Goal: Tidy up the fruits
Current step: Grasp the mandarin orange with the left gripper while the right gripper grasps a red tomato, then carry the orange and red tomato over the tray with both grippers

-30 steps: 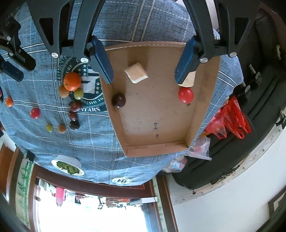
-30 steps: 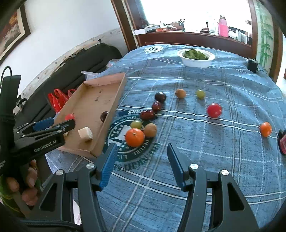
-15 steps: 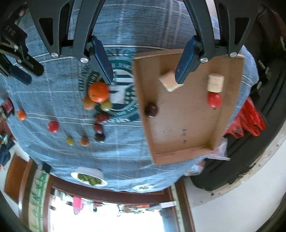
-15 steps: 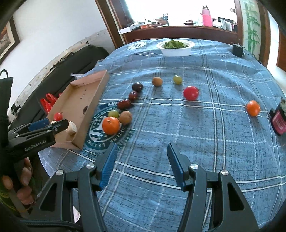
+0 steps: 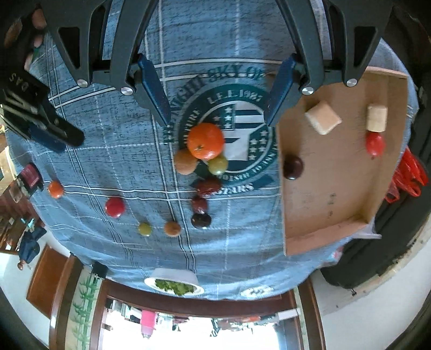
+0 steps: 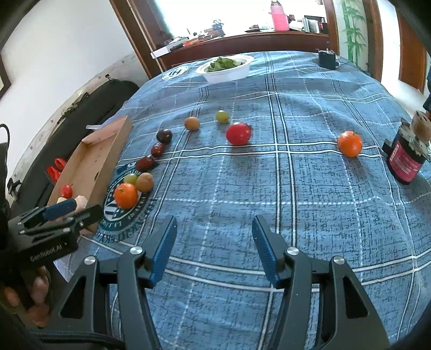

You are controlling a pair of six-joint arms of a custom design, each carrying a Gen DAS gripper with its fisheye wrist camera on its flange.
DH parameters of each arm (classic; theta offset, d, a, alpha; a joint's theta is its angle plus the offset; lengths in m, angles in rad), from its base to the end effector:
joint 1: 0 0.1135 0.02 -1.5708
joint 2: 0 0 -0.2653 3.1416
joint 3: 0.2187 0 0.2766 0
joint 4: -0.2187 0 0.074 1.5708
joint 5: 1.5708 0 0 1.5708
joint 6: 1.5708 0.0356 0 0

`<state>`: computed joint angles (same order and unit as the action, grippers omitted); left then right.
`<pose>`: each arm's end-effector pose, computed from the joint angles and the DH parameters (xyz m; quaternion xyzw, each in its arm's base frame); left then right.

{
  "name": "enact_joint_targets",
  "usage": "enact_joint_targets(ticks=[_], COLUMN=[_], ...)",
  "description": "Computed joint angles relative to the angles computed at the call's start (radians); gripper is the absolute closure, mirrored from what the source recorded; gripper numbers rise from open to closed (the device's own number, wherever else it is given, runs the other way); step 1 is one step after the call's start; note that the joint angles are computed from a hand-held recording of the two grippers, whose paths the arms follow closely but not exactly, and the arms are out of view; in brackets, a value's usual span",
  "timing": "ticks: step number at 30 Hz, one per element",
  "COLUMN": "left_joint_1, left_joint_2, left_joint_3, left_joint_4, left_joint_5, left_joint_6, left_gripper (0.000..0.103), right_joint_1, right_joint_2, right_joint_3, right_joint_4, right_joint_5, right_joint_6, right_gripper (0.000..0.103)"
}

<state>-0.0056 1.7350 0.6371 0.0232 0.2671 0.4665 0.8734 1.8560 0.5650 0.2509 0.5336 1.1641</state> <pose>0.2913 -0.0110 0.0669 0.2565 0.9265 -0.0701 0.2664 0.1936 0.2029 0.0349 0.2032 0.9110 0.0820 0.3493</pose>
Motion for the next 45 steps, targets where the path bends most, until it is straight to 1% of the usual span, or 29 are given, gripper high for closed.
enact_joint_targets(ticks=[3, 10, 13, 16, 17, 18, 19, 20, 21, 23, 24, 26, 27, 28, 33, 38, 41, 45], left_joint_1=[-0.017, -0.056, -0.069, -0.067, -0.07, -0.075, -0.082, -0.086, -0.086, -0.083, -0.079, -0.062, -0.051, -0.035, -0.002, 0.028, 0.038, 0.041], left_joint_2=[0.051, 0.167, 0.183, 0.212, 0.215, 0.221, 0.227, 0.234, 0.239, 0.238, 0.237, 0.234, 0.233, 0.227, 0.203, 0.131, 0.072, 0.007], left_joint_3=[0.043, 0.127, 0.13, 0.153, 0.145, 0.143, 0.14, 0.142, 0.144, 0.135, 0.133, 0.133, 0.14, 0.142, 0.13, 0.079, 0.038, -0.008], left_joint_4=[-0.024, -0.024, 0.011, 0.006, 0.034, 0.053, 0.073, 0.082, 0.086, 0.108, 0.113, 0.111, 0.097, 0.083, 0.052, 0.032, 0.047, 0.089], left_joint_5=[0.009, -0.032, -0.044, -0.019, -0.027, -0.035, -0.042, -0.046, -0.039, -0.033, -0.026, -0.001, 0.014, 0.035, 0.066, 0.117, 0.112, 0.071], left_joint_6=[-0.024, -0.075, -0.076, -0.07, -0.072, -0.072, -0.07, -0.068, -0.066, -0.065, -0.059, -0.046, -0.043, -0.039, -0.021, 0.005, 0.007, -0.003], left_gripper=[0.032, 0.032, 0.032, 0.033, 0.036, 0.042, 0.046, 0.055, 0.057, 0.06, 0.062, 0.068, 0.068, 0.068, 0.068, 0.068, 0.068, 0.068], right_joint_1=[-0.048, -0.196, -0.266, -0.323, -0.336, -0.351, -0.357, -0.362, -0.366, -0.37, -0.371, -0.373, -0.374, -0.372, -0.338, -0.263, -0.211, -0.144], right_joint_2=[0.011, 0.052, 0.08, 0.133, 0.15, 0.173, 0.185, 0.199, 0.211, 0.235, 0.244, 0.256, 0.258, 0.257, 0.216, 0.165, 0.129, 0.09], right_joint_3=[0.004, 0.039, 0.065, 0.115, 0.133, 0.157, 0.169, 0.187, 0.204, 0.235, 0.248, 0.273, 0.276, 0.274, 0.224, 0.178, 0.158, 0.137], right_joint_4=[0.031, 0.091, 0.109, 0.114, 0.108, 0.101, 0.101, 0.093, 0.083, 0.068, 0.061, 0.035, 0.034, 0.035, 0.069, 0.093, 0.095, 0.103], right_joint_5=[-0.012, -0.066, -0.108, -0.151, -0.161, -0.176, -0.183, -0.186, -0.185, -0.168, -0.157, -0.142, -0.144, -0.14, -0.127, -0.116, -0.107, -0.092], right_joint_6=[-0.054, -0.169, -0.214, -0.255, -0.264, -0.275, -0.284, -0.295, -0.306, -0.332, -0.345, -0.367, -0.374, -0.374, -0.347, -0.297, -0.272, -0.247], right_gripper=[0.044, 0.044, 0.044, 0.044, 0.044, 0.044, 0.044, 0.044, 0.045, 0.047, 0.049, 0.059, 0.068, 0.068, 0.068, 0.068, 0.068, 0.068])
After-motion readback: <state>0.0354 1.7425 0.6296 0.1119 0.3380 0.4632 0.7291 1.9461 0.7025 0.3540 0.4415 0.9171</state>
